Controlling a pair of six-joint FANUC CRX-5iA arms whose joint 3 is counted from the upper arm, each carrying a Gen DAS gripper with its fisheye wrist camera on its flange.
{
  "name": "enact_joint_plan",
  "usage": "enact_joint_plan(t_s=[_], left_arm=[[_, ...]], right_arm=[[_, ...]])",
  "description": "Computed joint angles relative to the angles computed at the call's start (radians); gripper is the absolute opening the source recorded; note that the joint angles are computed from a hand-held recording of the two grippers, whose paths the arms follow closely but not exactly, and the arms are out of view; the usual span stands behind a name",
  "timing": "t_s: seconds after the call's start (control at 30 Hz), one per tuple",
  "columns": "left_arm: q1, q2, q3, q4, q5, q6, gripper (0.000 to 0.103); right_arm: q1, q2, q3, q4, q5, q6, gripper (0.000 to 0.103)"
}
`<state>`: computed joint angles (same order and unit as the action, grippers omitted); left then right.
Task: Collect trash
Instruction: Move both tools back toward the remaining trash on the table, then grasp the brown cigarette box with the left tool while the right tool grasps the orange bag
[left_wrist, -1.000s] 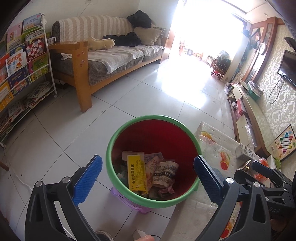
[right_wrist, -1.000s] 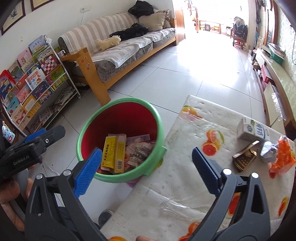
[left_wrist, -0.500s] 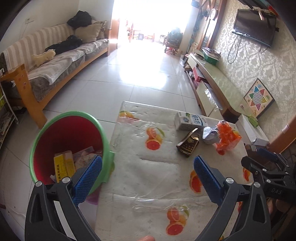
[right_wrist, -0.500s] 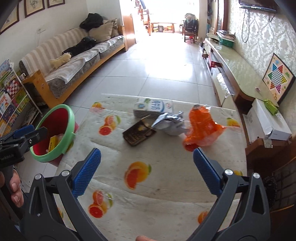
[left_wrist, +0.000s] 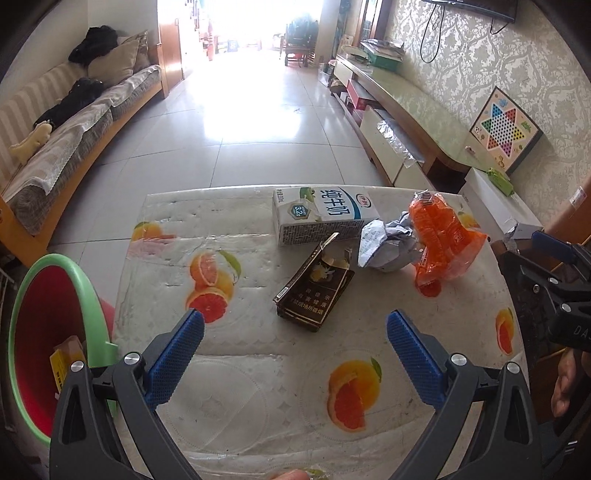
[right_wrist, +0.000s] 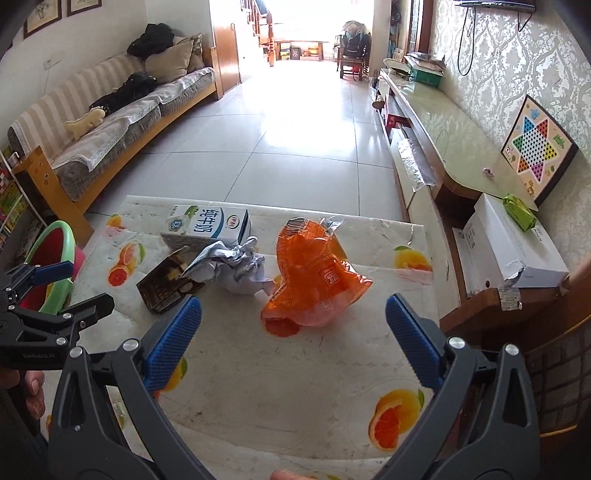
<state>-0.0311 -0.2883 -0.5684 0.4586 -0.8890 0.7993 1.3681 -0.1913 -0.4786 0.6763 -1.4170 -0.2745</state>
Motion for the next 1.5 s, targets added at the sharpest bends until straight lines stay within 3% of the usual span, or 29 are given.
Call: enact_joint_plan(t_s=[0.33,0.53,0.77,1.07,1.5], left_arm=[[-0.115,0.161,0.067,-0.078,0.093,0.061,0.095],[-0.153,0.222,0.108,-0.156,0.121,0.096,0.094],[-0.153,0.246,0.107,-0.134,0.124,0.074,0.072],[-0.149,0.220,0.071,-0.082,0.124,0.008,0.044],[-0.096,0.139,0.040,-0.039,0.089,-0.027,0.041]], right_arm=[[-0.164,0.005,-0.078,-0.048,0.178,0.023,0.098],[-0.230,0.047,-0.084,-0.076,0.274,0.085,0.089],[-0.229,0.036,-0.117,-0.051,0.314,0.027,0.079],[-0.211,0.004,-0.133,-0.052,0.319,-0.015,0.062],[-0.103,-0.033,-0.094,-0.025,0.139,-0.077,0.059]])
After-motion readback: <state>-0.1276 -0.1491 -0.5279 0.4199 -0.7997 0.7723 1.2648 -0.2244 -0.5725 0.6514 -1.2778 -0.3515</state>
